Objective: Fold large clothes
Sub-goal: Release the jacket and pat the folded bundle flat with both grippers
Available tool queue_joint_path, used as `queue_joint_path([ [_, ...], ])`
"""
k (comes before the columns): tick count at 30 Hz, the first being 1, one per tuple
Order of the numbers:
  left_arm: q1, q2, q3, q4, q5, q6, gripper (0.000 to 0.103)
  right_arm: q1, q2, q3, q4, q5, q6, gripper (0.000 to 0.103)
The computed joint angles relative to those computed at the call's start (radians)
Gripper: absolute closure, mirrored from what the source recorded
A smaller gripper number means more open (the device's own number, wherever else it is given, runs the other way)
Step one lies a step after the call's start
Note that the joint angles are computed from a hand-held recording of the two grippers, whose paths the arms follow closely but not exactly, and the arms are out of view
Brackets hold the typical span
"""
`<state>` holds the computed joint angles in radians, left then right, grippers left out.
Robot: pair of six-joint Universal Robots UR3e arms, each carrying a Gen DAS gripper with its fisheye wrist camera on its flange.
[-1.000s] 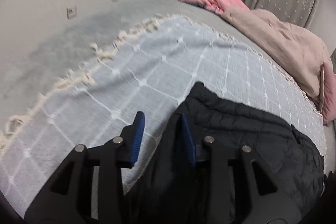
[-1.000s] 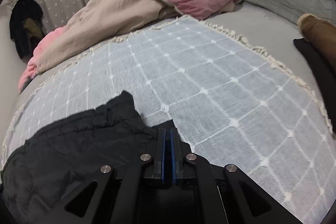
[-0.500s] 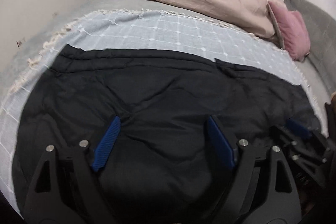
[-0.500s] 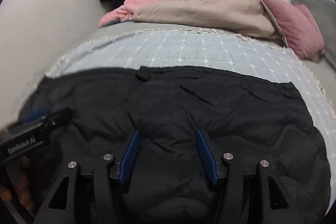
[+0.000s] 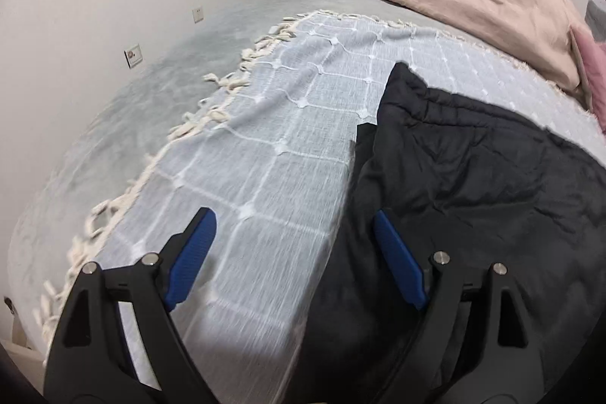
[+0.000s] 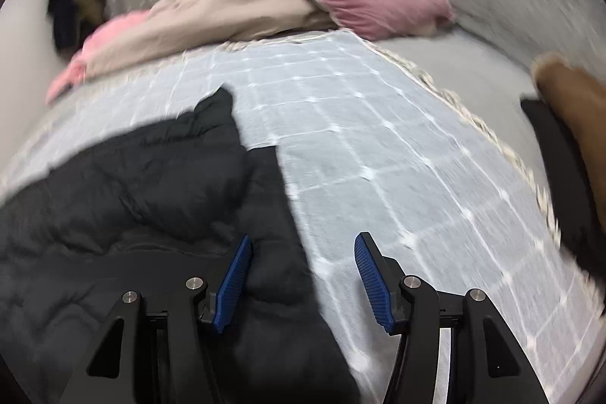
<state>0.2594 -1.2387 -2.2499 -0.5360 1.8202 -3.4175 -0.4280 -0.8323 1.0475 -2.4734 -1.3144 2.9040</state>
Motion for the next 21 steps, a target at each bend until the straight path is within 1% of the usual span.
queue_joint_path([
  [1, 0.008, 0.055, 0.000, -0.053, -0.028, 0.003, 0.017, -0.023, -0.045, 0.034, 0.018, 0.027, 0.005, 0.046],
  [2, 0.012, 0.121, 0.010, -0.131, -0.064, 0.002, 0.017, -0.037, -0.081, 0.066, 0.022, 0.049, -0.003, 0.046],
  [3, 0.019, 0.145, 0.026, -0.180, -0.099, 0.004, 0.017, -0.051, -0.128, 0.109, 0.020, 0.076, -0.022, 0.045],
  [5, 0.081, 0.251, 0.065, -0.368, -0.271, 0.015, 0.017, -0.065, -0.212, 0.194, 0.021, 0.100, -0.068, 0.045],
  [6, 0.104, 0.276, 0.069, -0.414, -0.325, 0.015, 0.017, -0.070, -0.266, 0.246, 0.029, 0.104, -0.104, 0.044],
  [8, 0.195, 0.384, 0.060, -0.575, -0.509, 0.024, 0.017, -0.069, -0.339, 0.319, 0.034, 0.110, -0.165, 0.042],
  [9, 0.220, 0.416, 0.049, -0.614, -0.558, 0.029, 0.017, -0.068, -0.353, 0.337, 0.032, 0.113, -0.187, 0.041],
  [10, 0.265, 0.473, 0.034, -0.683, -0.632, 0.048, 0.017, -0.064, -0.373, 0.358, 0.037, 0.115, -0.210, 0.041],
  [11, 0.294, 0.519, 0.024, -0.743, -0.678, 0.058, 0.017, -0.047, -0.355, 0.337, 0.033, 0.109, -0.214, 0.040],
  [13, 0.305, 0.559, 0.027, -0.802, -0.694, 0.046, 0.017, -0.033, -0.377, 0.376, 0.019, 0.100, -0.264, 0.040],
  [16, 0.302, 0.641, 0.021, -0.882, -0.681, -0.011, 0.017, -0.010, -0.419, 0.450, -0.018, 0.059, -0.324, 0.040],
  [17, 0.329, 0.685, 0.013, -0.927, -0.700, -0.013, 0.017, -0.004, -0.435, 0.477, -0.034, 0.050, -0.339, 0.039],
  [18, 0.383, 0.735, 0.005, -0.991, -0.731, 0.010, 0.017, 0.000, -0.445, 0.495, -0.044, 0.046, -0.349, 0.039],
  [20, 0.443, 0.795, -0.018, -1.072, -0.773, 0.024, 0.017, 0.013, -0.464, 0.522, -0.056, 0.038, -0.366, 0.039],
  [21, 0.459, 0.809, -0.030, -1.085, -0.787, 0.029, 0.017, 0.016, -0.470, 0.529, -0.057, 0.039, -0.369, 0.039],
])
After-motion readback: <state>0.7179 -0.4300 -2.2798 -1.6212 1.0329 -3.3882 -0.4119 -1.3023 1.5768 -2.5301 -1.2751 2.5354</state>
